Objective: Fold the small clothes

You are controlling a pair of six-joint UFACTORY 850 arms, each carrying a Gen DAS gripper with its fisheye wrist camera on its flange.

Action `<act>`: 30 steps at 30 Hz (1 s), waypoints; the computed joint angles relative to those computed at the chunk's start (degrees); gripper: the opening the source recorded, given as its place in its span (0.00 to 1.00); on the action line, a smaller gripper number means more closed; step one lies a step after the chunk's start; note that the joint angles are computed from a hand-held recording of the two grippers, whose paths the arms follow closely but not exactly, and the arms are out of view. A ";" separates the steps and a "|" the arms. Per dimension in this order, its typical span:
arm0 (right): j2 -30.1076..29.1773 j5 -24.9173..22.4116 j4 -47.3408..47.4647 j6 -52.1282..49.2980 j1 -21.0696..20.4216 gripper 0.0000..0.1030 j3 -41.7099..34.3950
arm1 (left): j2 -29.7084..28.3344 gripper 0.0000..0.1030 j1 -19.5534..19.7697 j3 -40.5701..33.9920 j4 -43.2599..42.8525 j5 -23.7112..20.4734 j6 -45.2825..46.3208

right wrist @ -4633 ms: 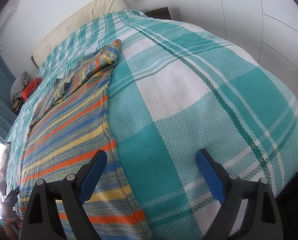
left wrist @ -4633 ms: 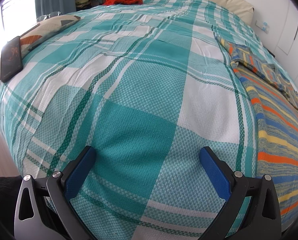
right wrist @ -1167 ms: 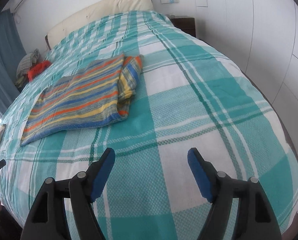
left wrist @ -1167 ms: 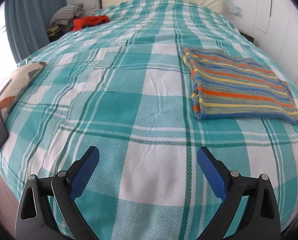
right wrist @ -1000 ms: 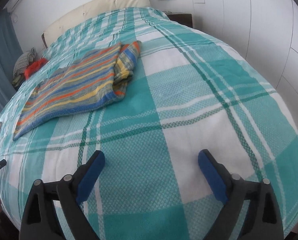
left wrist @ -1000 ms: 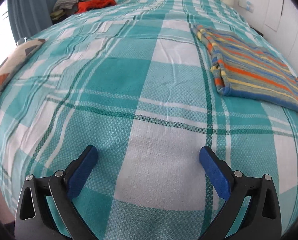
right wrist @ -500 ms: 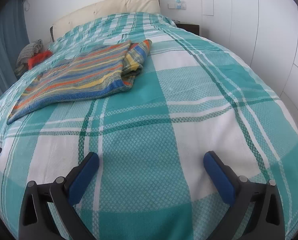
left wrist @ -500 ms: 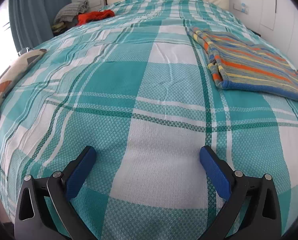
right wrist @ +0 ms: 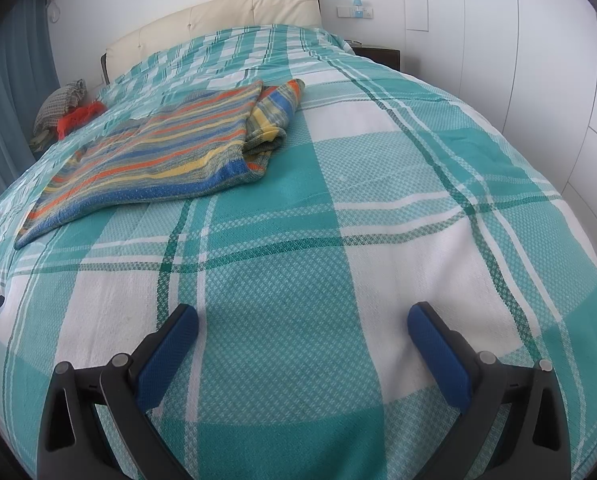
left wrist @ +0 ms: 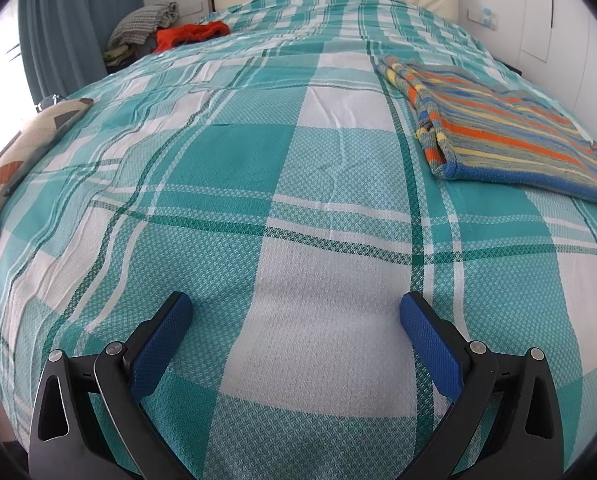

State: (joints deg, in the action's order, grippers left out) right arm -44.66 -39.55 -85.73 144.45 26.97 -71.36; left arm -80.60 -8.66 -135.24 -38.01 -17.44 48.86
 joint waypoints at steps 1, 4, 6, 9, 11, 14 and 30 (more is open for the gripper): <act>0.00 0.01 -0.01 0.00 -0.01 1.00 -0.01 | -0.03 0.99 -0.01 -0.07 0.12 -0.03 -0.13; -0.02 0.01 0.04 -0.05 -0.01 1.00 -0.03 | -0.04 0.99 0.00 -0.08 0.12 -0.02 -0.12; -0.02 -0.03 0.10 -0.10 0.01 1.00 -0.04 | -0.04 0.99 0.00 -0.08 0.12 -0.02 -0.12; -0.02 -0.03 0.10 -0.10 0.01 1.00 -0.04 | -0.01 0.99 0.00 -0.02 0.04 0.00 -0.04; -0.03 -0.03 0.12 -0.11 0.01 1.00 -0.05 | 0.02 0.99 0.00 0.05 -0.13 0.04 0.12; -0.03 -0.03 0.06 -0.04 0.01 1.00 -0.05 | 0.03 0.99 0.01 0.06 -0.08 0.04 0.08; -0.03 -0.05 0.01 0.05 0.04 1.00 -0.03 | 0.11 0.99 0.02 0.23 -0.69 0.11 0.64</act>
State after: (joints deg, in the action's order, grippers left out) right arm -44.70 -39.60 -85.72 144.49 27.02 -71.39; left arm -80.49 -8.64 -135.01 -38.70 -17.33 49.50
